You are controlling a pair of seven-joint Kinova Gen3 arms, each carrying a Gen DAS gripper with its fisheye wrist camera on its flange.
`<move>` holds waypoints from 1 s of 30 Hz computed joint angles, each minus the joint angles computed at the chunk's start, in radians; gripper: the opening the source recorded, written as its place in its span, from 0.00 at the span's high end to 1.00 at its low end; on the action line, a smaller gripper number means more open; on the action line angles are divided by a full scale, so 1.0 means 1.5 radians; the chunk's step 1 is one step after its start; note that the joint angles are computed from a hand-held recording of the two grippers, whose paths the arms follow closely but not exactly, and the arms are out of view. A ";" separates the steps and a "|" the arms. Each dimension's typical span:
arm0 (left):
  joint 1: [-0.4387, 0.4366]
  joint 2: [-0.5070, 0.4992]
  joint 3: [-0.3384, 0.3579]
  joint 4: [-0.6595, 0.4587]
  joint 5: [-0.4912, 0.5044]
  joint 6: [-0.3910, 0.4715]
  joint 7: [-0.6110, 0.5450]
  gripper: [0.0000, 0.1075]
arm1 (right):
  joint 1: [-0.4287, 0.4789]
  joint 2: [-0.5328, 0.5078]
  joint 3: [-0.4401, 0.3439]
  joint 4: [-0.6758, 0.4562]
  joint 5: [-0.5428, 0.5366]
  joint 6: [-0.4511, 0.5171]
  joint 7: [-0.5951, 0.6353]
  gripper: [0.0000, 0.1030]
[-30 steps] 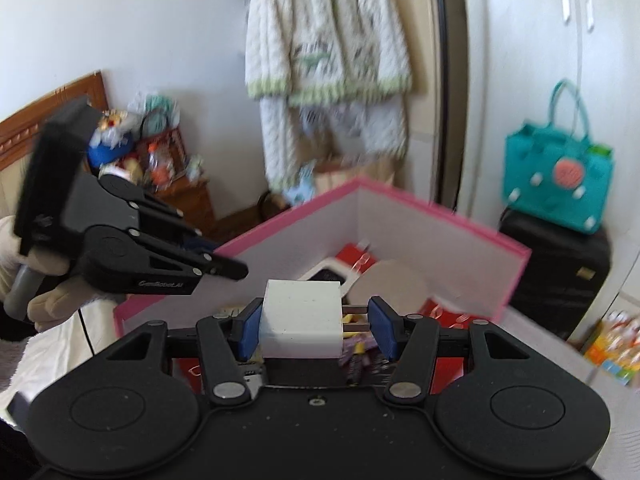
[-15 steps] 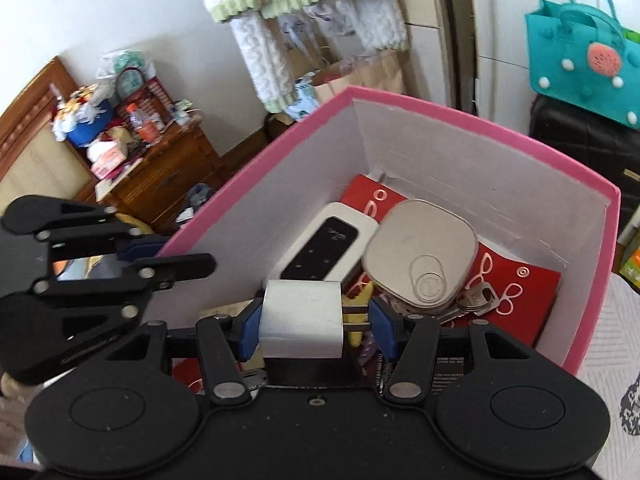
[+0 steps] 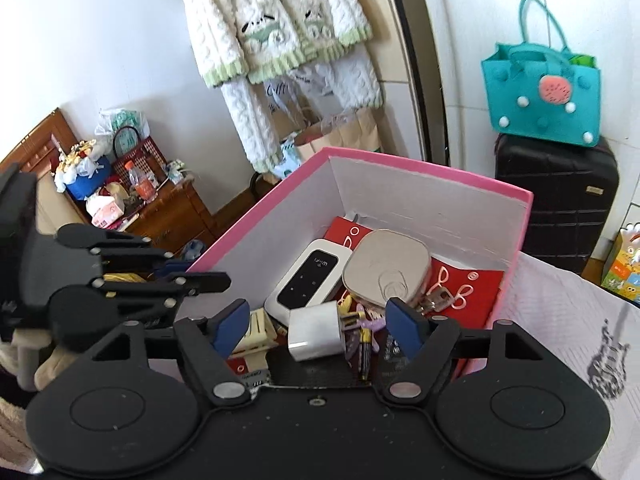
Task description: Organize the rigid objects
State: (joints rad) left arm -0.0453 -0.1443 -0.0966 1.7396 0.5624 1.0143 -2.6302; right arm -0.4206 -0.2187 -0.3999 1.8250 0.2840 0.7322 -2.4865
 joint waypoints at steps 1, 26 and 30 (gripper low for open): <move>0.000 0.001 0.002 -0.001 -0.004 0.001 0.006 0.92 | 0.003 -0.007 -0.010 0.004 0.010 0.003 -0.014 0.21; 0.100 -0.179 -0.017 0.068 -0.131 -0.064 0.165 0.32 | -0.015 -0.024 -0.259 -0.049 0.220 0.357 -0.368 0.08; 0.118 -0.207 -0.021 0.065 -0.135 -0.040 0.184 0.14 | -0.034 -0.035 -0.282 -0.059 0.238 0.418 -0.439 0.07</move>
State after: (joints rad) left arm 0.1318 -0.4542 -0.1280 1.8364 0.3595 0.9537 -2.3545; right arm -0.4711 -0.2712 -0.8235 1.7366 0.6414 1.3594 -3.1449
